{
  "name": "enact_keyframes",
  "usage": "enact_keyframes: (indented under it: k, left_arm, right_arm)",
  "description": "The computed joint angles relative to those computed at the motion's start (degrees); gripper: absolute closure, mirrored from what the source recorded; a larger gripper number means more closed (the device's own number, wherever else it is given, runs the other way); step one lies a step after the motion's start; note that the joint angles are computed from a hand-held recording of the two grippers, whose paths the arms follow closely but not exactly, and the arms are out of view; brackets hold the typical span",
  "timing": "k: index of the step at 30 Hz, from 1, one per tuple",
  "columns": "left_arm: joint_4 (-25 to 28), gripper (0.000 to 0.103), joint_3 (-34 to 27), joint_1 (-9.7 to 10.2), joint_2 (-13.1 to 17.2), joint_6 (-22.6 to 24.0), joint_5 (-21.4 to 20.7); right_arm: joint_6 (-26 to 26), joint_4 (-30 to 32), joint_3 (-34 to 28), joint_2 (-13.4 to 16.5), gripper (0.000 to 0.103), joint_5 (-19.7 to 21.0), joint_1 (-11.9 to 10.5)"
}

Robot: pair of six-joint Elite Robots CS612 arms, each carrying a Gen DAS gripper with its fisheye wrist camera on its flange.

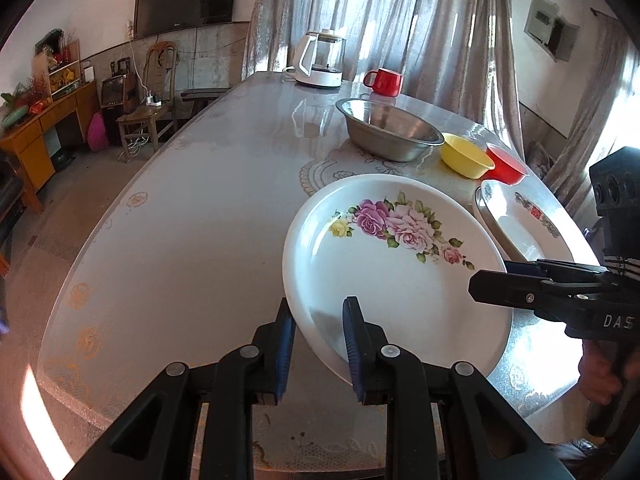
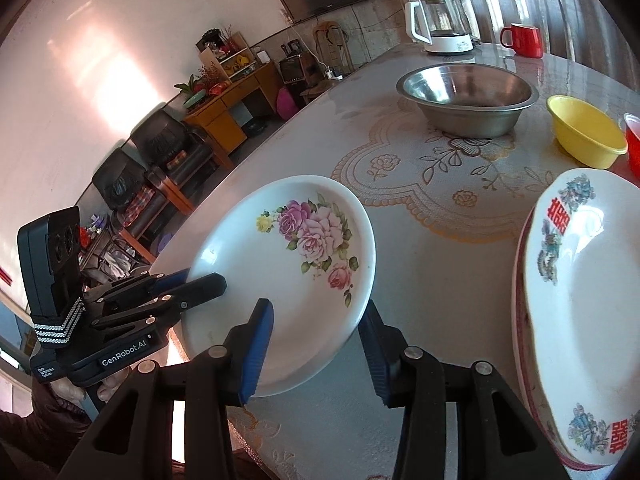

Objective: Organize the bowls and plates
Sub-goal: 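Carry the rose plate with the right gripper onto the plate stack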

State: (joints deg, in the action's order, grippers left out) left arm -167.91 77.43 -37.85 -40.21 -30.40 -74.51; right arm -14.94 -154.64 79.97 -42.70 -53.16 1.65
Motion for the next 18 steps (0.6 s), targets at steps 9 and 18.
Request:
enact_keyframes:
  k: [9,18]
  left_arm:
    - [-0.7,0.079,-5.3,-0.48,2.1,3.6,-1.6]
    - [0.3,0.078,-13.3,-1.31,5.5,9.7,-4.6]
  right_arm:
    - [5.5,-5.8,2.3,-1.3,0.059,-1.0,-1.8]
    - [13.0,-12.2,5.2,-2.5,0.059,-3.1,-4.2]
